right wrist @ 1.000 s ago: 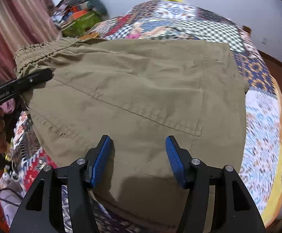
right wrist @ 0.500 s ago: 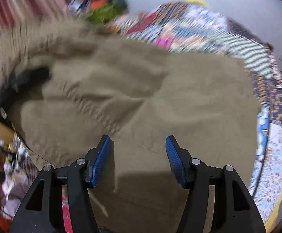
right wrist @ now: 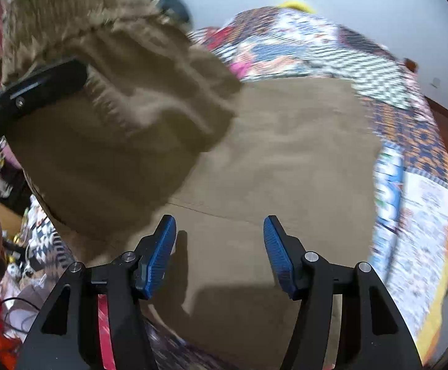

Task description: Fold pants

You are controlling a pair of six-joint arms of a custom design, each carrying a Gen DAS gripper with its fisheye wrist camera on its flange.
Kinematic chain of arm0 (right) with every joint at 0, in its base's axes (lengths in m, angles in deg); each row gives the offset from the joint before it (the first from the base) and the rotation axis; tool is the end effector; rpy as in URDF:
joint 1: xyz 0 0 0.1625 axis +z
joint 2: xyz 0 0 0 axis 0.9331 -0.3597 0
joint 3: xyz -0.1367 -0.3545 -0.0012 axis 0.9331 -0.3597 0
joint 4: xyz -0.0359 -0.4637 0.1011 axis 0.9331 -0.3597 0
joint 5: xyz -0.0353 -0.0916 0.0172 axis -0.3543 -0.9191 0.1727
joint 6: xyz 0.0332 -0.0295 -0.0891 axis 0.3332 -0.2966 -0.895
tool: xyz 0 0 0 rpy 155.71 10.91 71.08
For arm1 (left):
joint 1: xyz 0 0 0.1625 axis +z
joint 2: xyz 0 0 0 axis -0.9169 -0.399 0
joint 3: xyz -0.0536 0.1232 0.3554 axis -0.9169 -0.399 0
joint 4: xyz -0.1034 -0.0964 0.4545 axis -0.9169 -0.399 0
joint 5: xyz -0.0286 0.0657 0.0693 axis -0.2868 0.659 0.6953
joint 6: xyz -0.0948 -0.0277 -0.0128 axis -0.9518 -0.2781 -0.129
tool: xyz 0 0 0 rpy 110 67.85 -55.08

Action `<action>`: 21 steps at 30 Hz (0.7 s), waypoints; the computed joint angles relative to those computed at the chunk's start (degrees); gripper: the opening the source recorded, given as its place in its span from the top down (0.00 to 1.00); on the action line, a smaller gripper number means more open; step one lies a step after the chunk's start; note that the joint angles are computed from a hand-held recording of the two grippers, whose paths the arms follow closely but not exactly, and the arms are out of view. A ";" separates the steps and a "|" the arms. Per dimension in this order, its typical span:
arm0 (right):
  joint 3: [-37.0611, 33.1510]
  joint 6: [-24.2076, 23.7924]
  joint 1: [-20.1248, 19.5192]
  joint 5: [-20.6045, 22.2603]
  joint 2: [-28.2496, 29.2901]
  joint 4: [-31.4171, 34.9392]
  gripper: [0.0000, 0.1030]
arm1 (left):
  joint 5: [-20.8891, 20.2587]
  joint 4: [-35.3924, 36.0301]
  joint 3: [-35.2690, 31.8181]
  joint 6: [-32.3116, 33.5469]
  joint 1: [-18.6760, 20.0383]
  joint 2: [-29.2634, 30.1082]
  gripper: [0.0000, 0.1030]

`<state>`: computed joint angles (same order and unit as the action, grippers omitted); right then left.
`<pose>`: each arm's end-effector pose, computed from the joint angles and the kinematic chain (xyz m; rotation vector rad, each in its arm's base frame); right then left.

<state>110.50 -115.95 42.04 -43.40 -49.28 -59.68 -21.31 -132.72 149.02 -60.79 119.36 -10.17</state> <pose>0.3322 -0.5841 0.0291 1.1363 -2.5608 0.1759 -0.1368 -0.5421 0.2449 0.3770 2.1310 -1.0326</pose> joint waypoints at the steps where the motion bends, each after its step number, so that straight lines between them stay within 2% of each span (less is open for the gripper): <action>1: 0.59 -0.22 -0.40 -0.87 -0.73 -1.14 0.46 | -0.17 -0.07 -0.32 0.17 -0.08 0.43 0.68; 5: 2.78 0.38 -2.07 -4.25 -3.45 -3.08 0.46 | -1.08 -0.09 -1.77 0.71 -0.20 2.52 0.68; 10: 4.20 2.91 -4.36 -4.94 -4.28 -2.35 0.46 | -3.85 1.21 -3.43 -0.07 0.23 4.14 0.69; 13: 6.07 5.52 -5.63 -2.70 -4.57 -5.11 0.43 | -4.79 2.78 -4.69 -0.73 0.45 5.32 0.70; 15: 6.08 6.64 -6.29 -1.23 -4.95 -4.64 0.42 | -5.97 4.05 -5.43 -1.16 0.83 5.79 0.71; 21: 6.01 6.17 -6.75 -0.04 -4.89 -4.92 0.42 | -9.29 7.76 -8.23 -3.18 1.88 8.39 0.71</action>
<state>116.51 -109.77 35.28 -43.43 -54.17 -64.60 -30.59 -124.96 140.79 -63.97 121.23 -1.78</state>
